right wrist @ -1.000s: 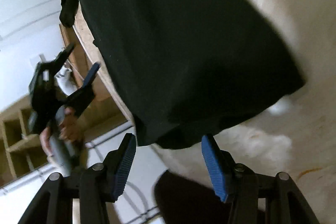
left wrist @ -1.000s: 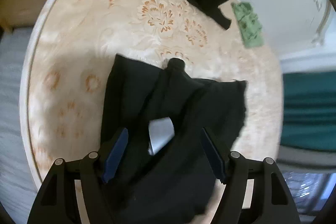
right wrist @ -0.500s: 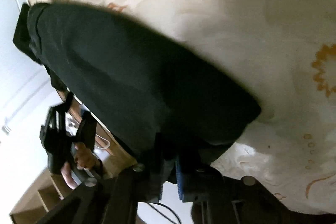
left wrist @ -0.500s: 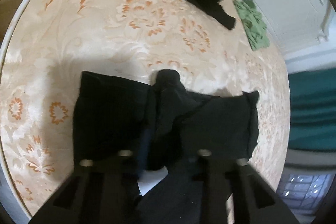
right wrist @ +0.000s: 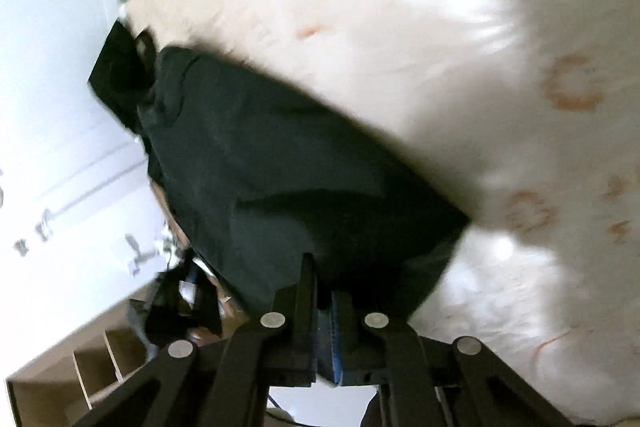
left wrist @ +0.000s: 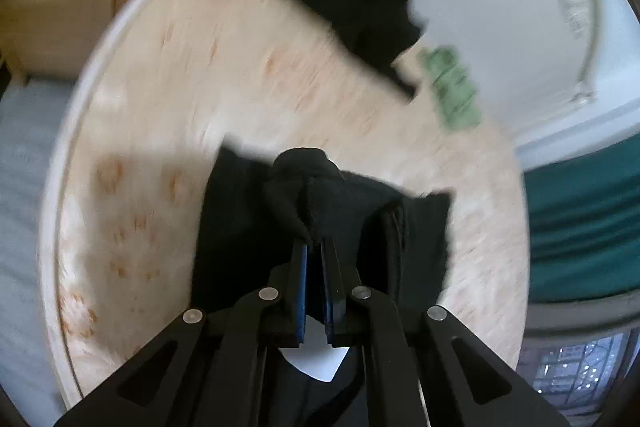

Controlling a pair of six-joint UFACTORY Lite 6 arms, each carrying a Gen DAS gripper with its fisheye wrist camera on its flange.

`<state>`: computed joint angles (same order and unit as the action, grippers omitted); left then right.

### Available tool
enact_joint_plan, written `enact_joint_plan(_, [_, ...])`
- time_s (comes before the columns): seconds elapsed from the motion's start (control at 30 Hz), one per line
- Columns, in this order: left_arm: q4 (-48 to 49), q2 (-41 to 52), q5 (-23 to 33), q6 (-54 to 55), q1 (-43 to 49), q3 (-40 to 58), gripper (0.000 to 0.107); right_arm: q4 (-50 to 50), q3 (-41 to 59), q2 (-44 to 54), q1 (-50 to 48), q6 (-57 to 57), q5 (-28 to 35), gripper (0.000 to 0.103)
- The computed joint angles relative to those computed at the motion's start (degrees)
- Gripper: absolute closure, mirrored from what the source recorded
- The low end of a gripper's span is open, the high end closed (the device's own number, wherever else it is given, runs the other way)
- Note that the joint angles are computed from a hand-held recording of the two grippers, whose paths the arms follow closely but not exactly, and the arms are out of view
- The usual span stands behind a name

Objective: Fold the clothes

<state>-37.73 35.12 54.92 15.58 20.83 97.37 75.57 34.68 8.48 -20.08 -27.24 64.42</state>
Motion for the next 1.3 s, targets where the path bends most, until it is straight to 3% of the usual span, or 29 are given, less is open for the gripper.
enact_joint_plan(0.13, [0.53, 0.50, -4.32, -1.32, -0.44, -3.82, 0.099, -1.61, -1.13, 1.82, -1.52, -1.80, 0.74, 0.098])
enact_joint_plan(0.2, [1.20, 2.09, -2.70, -3.86, 0.01, -1.79, 0.088, -4.59, 0.86, 4.26, -1.88, -2.07, 2.81, 0.094])
enact_joint_plan(0.23, [1.18, 2.63, -1.47, -4.61, 0.46, -0.74, 0.085, -5.57, 2.27, 5.71, -0.46, -1.49, 3.32, 0.083])
enact_joint_plan(0.27, [1.15, 3.19, -0.24, -5.37, 0.91, 0.34, 0.082, -7.98, 3.28, 5.98, -0.73, -0.70, 4.35, 0.060])
enact_joint_plan(0.3, [0.77, 1.81, 0.07, -4.48, 1.60, -0.49, 0.074, -11.02, 3.54, 4.61, -2.18, -0.39, 5.68, 0.054])
enact_joint_plan(0.4, [1.12, -7.13, 0.35, 0.90, 3.60, -8.53, 0.052, -17.16, 6.96, 0.07, -2.96, -1.87, 8.02, 0.054])
enact_joint_plan(0.57, [2.44, -25.22, 4.04, 8.26, 7.48, -27.92, 0.051, -25.13, 15.65, -3.02, -3.81, -4.29, 6.05, 0.054])
enact_joint_plan(0.8, [3.63, -36.60, 8.23, 6.00, 9.42, -47.86, 0.051, -18.57, 10.90, 0.77, -6.64, -6.47, 6.31, 0.054])
enact_joint_plan(1.13, [-0.42, -44.75, 10.11, 5.73, 6.58, -54.71, 0.052, -16.50, 8.36, 0.48, -9.79, -7.97, 7.15, 0.054])
enact_joint_plan(1.3, [6.15, -53.89, 3.15, 0.63, -2.14, -57.41, 0.052, -16.10, 8.23, -0.14, -10.35, -9.40, 7.84, 0.054])
